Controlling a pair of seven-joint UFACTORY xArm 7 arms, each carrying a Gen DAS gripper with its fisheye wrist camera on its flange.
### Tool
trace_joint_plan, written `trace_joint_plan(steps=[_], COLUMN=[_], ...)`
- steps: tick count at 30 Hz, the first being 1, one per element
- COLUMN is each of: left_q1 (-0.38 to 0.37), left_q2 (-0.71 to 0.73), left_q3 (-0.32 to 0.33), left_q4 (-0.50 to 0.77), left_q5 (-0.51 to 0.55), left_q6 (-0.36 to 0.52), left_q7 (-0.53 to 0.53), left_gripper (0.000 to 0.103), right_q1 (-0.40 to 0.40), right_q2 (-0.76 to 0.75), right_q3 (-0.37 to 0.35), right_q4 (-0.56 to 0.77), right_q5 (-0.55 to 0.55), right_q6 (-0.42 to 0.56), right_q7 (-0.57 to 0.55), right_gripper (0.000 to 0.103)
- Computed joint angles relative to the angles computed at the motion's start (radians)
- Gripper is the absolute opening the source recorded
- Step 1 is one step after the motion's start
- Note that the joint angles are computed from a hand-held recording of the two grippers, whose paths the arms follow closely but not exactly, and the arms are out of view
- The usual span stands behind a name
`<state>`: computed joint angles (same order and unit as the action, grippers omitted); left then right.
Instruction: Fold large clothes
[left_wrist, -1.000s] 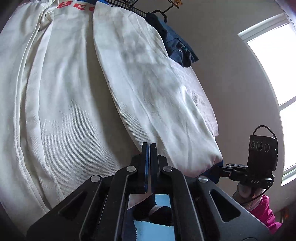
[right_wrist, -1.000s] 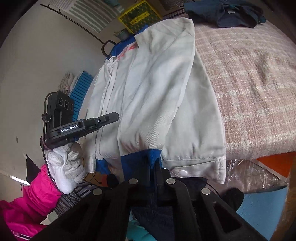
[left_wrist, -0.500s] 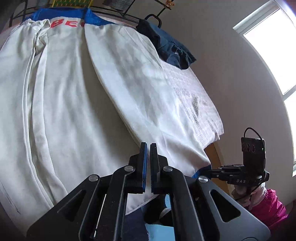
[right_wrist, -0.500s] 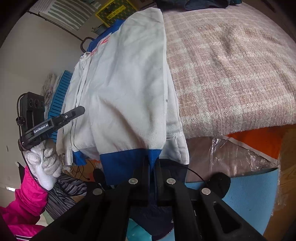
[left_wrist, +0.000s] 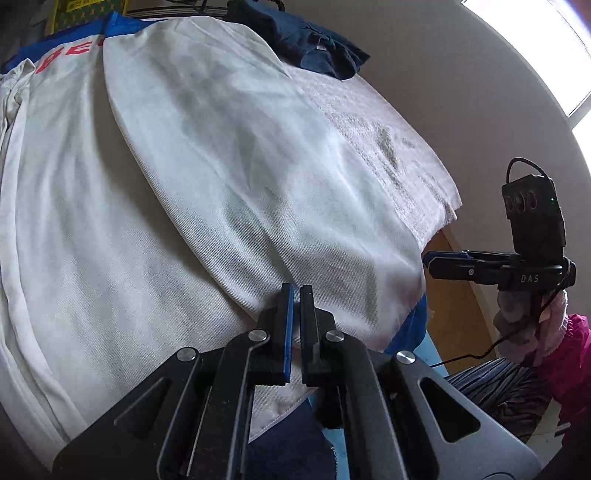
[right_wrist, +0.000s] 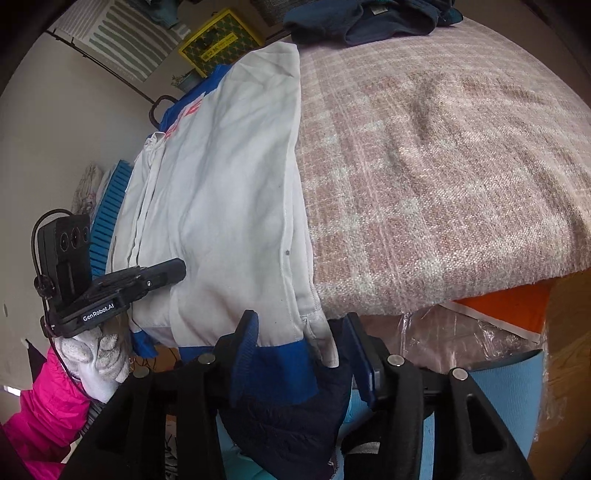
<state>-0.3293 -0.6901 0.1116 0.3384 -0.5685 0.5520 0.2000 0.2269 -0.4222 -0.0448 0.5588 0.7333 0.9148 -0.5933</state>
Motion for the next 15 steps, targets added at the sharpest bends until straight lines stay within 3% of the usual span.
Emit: trace_joint_plan(steps=[4,7,13,14,15], left_q1=[-0.013,-0.028,-0.069,-0.08,-0.093], left_q2=[-0.056,-0.044,0.002,0.007,0.014], left_q3=[0.019,0.021,0.033,0.042,0.057], left_q4=[-0.014,-0.015,-0.034,-0.034,-0.032], left_q5=[-0.03,-0.043,-0.086,-0.1,-0.118], left_q6=[-0.018,-0.038,-0.084,-0.092,-0.097], left_q7=[0.004,0.003,0.017,0.027,0.04], left_gripper=[0.0,0.0,0.0,0.0,0.0], right_q1=[-0.011,-0.027,-0.023,-0.018,-0.012], right_q2=[0.051,0.103,0.145,0.147,0.149], right_q3=[-0.055,-0.057,0.024,0.026,0.027], right_q4=[0.048,0.087,0.106,0.105,0.106], right_q5=[0.088,0.138,0.173,0.183,0.191], right_q6=[0.034,0.071,0.026,0.032,0.047], right_q7=[-0.096,-0.156,-0.229,-0.241,-0.251], right_gripper=[0.059,0.062,0.062,0.061,0.052])
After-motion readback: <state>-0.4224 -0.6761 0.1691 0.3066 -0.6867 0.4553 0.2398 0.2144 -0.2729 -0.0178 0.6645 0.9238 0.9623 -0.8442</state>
